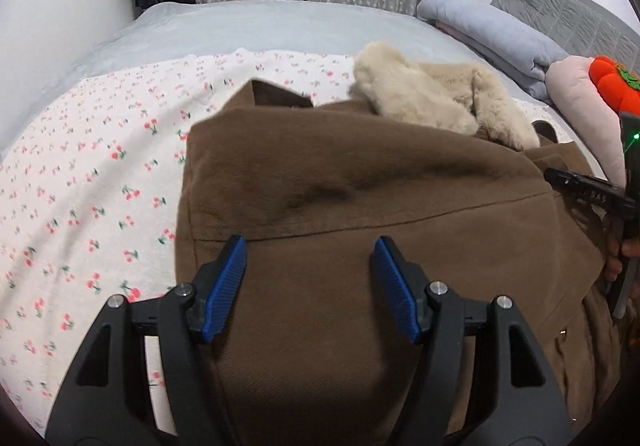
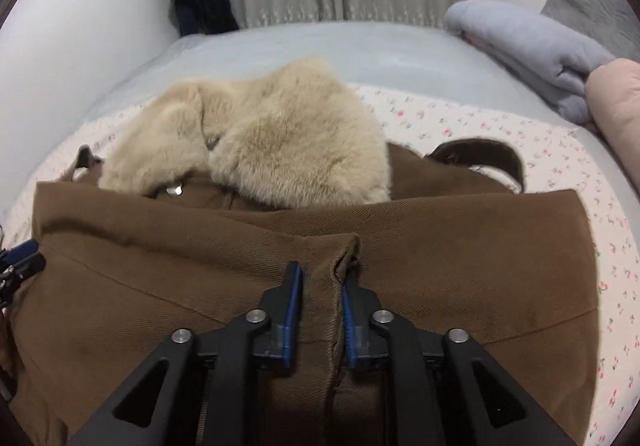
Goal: Fold large clothes
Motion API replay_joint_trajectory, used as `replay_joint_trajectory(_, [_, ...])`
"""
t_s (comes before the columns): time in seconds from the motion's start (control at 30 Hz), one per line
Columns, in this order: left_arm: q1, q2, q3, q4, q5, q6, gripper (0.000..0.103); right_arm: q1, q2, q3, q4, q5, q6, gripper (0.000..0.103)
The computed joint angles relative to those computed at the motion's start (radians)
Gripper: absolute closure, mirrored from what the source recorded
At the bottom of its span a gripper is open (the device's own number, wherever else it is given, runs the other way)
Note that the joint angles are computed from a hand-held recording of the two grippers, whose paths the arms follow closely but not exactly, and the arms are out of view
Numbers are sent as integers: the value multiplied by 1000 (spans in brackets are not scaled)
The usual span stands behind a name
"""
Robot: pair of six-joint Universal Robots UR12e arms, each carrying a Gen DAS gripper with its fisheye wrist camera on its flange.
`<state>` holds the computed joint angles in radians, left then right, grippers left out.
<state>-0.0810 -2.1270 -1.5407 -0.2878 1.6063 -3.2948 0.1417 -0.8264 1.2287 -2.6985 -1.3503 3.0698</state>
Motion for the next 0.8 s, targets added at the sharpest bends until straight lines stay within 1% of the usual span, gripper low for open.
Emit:
replay_joint_trajectory(0.03, [1,4,0,5,-7,8,36,-11,-15,12,1,36,28,70])
replay_joint_trajectory(0.07, [1,8,5,14,-5,22,36,-18,-25,24,-14,50,43,65])
replay_joint_trajectory(0.13, [0,6,23,23,0,43,36,-28,-50,54,-55,75,52,62])
replay_joint_trajectory(0.2, [-1,-7,51,9,10,46,36,-33,-73,74,-65,106,27,62])
replay_joint_trajectory(0.23, [-1,-16,69,-5,11,46,36,-32,-87,88,-66,130,-7,62])
replay_joint_trajectory(0.27, [0,-31,93,-30,10,43,36,-27,-78,65,-47,138,-32,62])
replay_joint_trajectory(0.3, [0,-45,113,-54,15,35,36,-21,-83,68,-33,145,-71,62])
replay_joint_trajectory(0.4, [3,-86,161,-118,39,3,36,-6,-80,68,18,127,-170,62])
replay_joint_trajectory(0.43, [3,-102,173,-132,61,-2,36,-2,-80,75,34,98,-203,62])
replay_joint_trajectory(0.47, [0,-112,174,-124,86,12,34,9,-74,77,59,32,-229,62])
replay_joint_trajectory(0.5, [-8,-125,176,-105,126,46,34,8,-64,75,93,3,-242,61])
replay_joint_trajectory(0.53, [-16,-132,184,-102,158,62,34,2,-59,76,104,16,-233,58])
replay_joint_trajectory(0.57, [-22,-137,192,-108,182,70,33,-14,-62,98,73,70,-198,56])
replay_joint_trajectory(0.6, [-28,-140,197,-113,205,81,33,-28,-67,106,79,118,-166,56])
replay_joint_trajectory(0.67, [-36,-136,198,-114,235,88,33,-43,-83,116,99,159,-116,55])
replay_joint_trajectory(0.7, [-40,-129,191,-106,247,82,33,-48,-93,126,93,170,-105,55])
replay_joint_trajectory(0.73, [-43,-119,180,-93,248,76,33,-53,-106,140,72,181,-109,55])
replay_joint_trajectory(0.77, [-43,-104,161,-68,224,71,33,-55,-115,148,58,186,-115,54])
replay_joint_trajectory(0.8, [-42,-84,134,-32,180,65,33,-56,-125,159,38,193,-122,54])
